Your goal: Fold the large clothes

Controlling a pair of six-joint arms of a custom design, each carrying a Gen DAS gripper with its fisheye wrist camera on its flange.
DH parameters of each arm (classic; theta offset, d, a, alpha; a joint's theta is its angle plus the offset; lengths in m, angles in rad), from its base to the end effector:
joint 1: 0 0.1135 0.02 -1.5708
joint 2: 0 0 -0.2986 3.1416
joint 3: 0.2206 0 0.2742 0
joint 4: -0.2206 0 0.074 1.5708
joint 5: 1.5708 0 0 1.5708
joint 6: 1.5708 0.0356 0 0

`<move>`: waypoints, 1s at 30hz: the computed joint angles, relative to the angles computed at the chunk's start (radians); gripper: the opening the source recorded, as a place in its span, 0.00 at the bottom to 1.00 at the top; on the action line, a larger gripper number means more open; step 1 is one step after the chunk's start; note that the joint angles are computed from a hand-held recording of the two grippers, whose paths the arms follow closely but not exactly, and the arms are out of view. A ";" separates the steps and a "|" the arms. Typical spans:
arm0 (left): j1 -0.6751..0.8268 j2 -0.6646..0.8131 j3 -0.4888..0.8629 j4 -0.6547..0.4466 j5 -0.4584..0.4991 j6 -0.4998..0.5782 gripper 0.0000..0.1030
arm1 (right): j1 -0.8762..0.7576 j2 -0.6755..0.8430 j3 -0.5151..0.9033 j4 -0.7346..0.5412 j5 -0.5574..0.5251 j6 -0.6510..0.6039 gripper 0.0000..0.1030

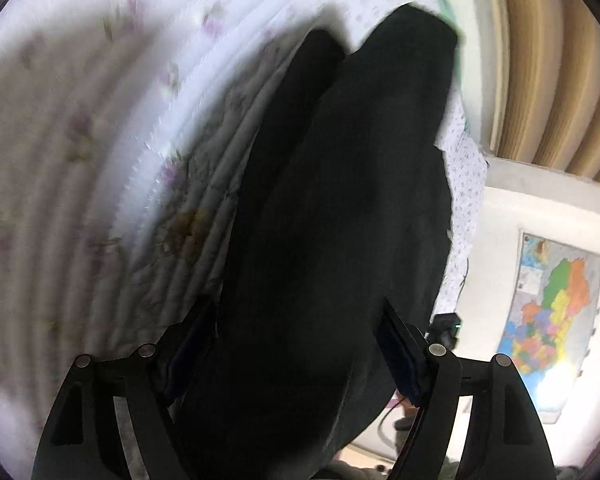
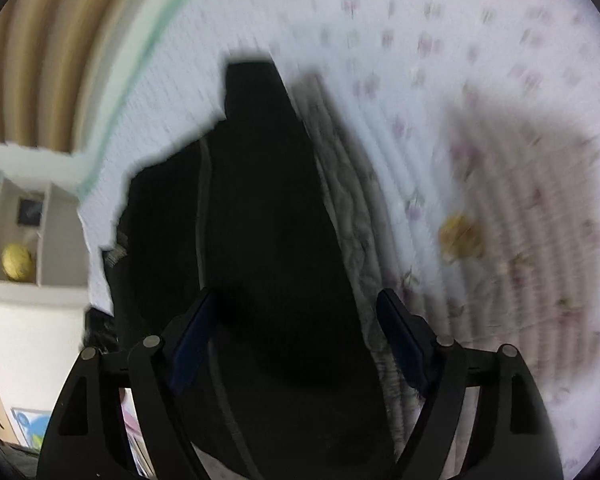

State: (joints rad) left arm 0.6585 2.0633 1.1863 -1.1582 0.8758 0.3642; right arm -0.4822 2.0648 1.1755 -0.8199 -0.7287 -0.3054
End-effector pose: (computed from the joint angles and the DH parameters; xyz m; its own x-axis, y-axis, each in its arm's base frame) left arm 0.2817 0.1834 0.1227 -0.8973 -0.4058 0.1739 -0.3685 0.4714 -0.8012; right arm 0.3325 -0.1473 0.1068 -0.9654 0.2521 -0.0667 0.1438 0.7279 0.6705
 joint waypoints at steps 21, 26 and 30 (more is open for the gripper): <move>-0.088 -0.052 -0.079 0.080 0.074 -0.056 0.65 | 0.072 0.175 0.124 -0.137 -0.179 -0.168 0.63; -0.062 -0.308 -0.185 0.026 0.118 0.002 0.41 | 0.048 0.003 0.006 -0.084 -0.180 -0.166 0.40; -0.068 -0.530 -0.199 -0.143 0.153 0.084 0.41 | 0.068 -0.227 -0.120 -0.102 -0.166 -0.195 0.39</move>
